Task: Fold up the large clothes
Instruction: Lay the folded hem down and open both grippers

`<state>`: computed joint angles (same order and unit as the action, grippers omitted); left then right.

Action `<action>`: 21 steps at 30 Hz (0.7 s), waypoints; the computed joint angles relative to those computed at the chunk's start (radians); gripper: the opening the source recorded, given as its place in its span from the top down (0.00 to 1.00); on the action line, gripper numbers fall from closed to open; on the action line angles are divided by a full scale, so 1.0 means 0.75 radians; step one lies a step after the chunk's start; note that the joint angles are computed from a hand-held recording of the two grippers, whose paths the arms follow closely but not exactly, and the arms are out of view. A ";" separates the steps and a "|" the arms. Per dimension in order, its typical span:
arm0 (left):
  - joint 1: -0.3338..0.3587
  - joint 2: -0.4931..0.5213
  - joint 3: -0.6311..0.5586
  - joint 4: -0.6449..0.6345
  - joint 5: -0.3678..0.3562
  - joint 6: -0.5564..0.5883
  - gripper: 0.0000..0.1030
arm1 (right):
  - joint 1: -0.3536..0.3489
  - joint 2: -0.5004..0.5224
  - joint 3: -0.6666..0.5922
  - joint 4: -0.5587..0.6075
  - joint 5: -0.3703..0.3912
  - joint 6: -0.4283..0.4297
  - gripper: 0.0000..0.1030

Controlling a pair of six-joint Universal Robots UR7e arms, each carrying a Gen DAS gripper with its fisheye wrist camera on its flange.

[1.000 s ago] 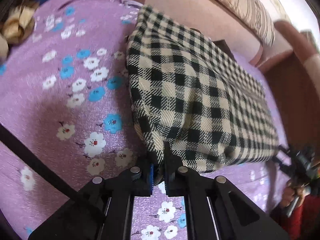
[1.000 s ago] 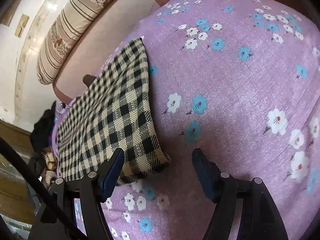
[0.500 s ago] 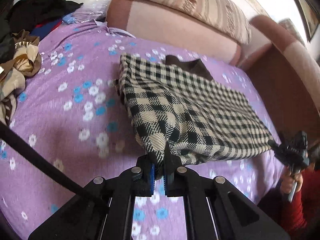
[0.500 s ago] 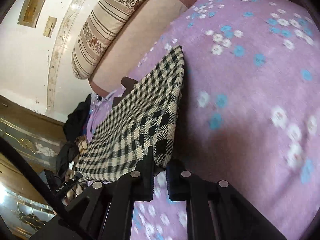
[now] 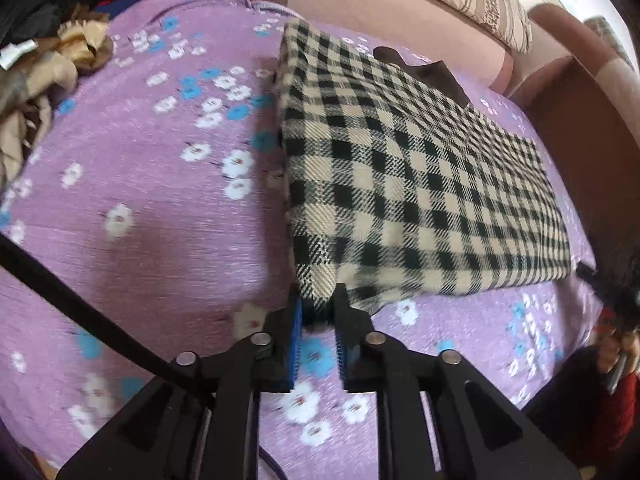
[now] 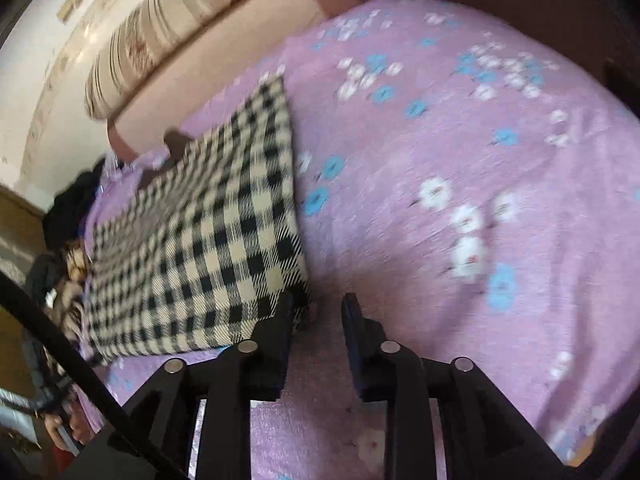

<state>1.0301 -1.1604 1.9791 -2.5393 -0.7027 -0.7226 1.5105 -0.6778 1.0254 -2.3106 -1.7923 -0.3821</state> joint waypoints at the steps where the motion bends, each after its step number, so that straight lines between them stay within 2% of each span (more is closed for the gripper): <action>1: -0.013 -0.020 0.013 0.030 0.025 -0.011 0.79 | 0.006 -0.017 0.018 -0.038 -0.002 -0.015 0.69; 4: -0.045 -0.070 0.024 0.142 0.131 -0.104 0.78 | 0.031 -0.060 0.076 -0.109 -0.003 -0.095 0.68; 6: -0.050 -0.099 0.030 0.155 0.170 -0.160 0.72 | 0.051 -0.074 0.113 -0.122 0.019 -0.137 0.68; 8: -0.035 -0.118 0.035 0.103 0.200 -0.225 0.56 | 0.093 -0.071 0.161 -0.119 0.047 -0.205 0.68; 9: -0.025 -0.123 0.041 0.048 0.206 -0.239 0.55 | 0.104 -0.072 0.185 -0.122 0.051 -0.229 0.68; 14: 0.051 -0.090 0.057 -0.314 0.092 -0.086 0.54 | 0.217 -0.015 0.329 -0.181 0.000 -0.406 0.68; 19: 0.108 -0.053 0.070 -0.471 0.013 -0.017 0.54 | 0.285 0.080 0.377 -0.212 0.003 -0.496 0.68; 21: 0.114 -0.047 0.071 -0.472 0.015 -0.014 0.54 | 0.308 0.117 0.374 -0.229 0.009 -0.511 0.68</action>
<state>1.1159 -1.1954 2.0320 -2.8932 -0.6915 -0.7332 1.7418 -0.5897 1.3060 -2.4825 -1.7858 -0.7656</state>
